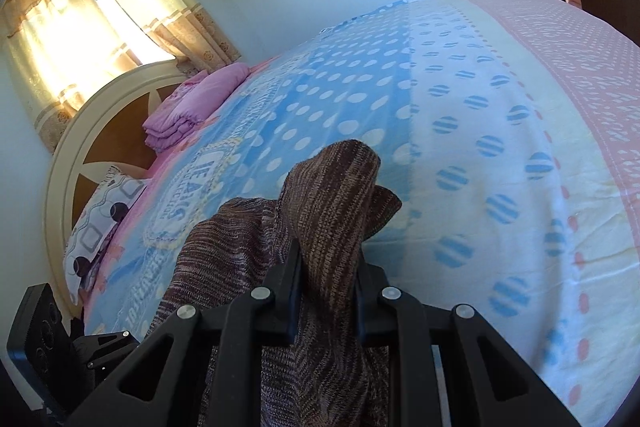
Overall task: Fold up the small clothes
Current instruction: 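Grasp the sweater side edge with the right tool and lift it over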
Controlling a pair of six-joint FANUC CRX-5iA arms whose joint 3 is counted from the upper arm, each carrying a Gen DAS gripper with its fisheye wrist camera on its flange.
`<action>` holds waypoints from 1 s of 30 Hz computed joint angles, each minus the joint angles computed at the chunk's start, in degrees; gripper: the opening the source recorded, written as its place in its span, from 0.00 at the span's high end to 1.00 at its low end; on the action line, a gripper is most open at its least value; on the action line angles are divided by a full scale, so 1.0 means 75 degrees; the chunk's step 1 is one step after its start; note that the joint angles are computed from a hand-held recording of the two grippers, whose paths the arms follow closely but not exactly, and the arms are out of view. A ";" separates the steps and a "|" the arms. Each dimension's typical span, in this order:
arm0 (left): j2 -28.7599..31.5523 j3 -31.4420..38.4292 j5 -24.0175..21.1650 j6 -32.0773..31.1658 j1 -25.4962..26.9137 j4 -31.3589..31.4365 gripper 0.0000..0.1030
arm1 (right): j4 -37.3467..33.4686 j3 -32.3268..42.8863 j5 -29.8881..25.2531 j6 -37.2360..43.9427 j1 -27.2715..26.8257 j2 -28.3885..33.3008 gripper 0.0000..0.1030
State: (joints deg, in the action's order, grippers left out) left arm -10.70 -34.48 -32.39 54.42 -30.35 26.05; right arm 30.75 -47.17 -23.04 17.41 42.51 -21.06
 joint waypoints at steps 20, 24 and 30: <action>-0.2990 -0.1593 -0.1261 -0.0245 0.2221 -0.0021 0.69 | 0.0616 0.0904 0.1155 -0.0731 0.1390 0.1664 0.80; -0.3612 -0.1910 -0.1612 -0.0530 0.2956 0.0125 0.69 | 0.0338 0.1304 0.1320 -0.0399 0.1639 0.2103 0.80; -0.4271 -0.2229 -0.2117 -0.0761 0.3893 0.0231 0.69 | -0.0451 0.2177 0.1218 0.0458 0.2068 0.2895 0.80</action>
State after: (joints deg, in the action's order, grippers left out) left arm -42.73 -51.20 -48.27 48.71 -1.16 27.78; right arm 27.37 -30.84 -13.90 20.84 58.02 0.66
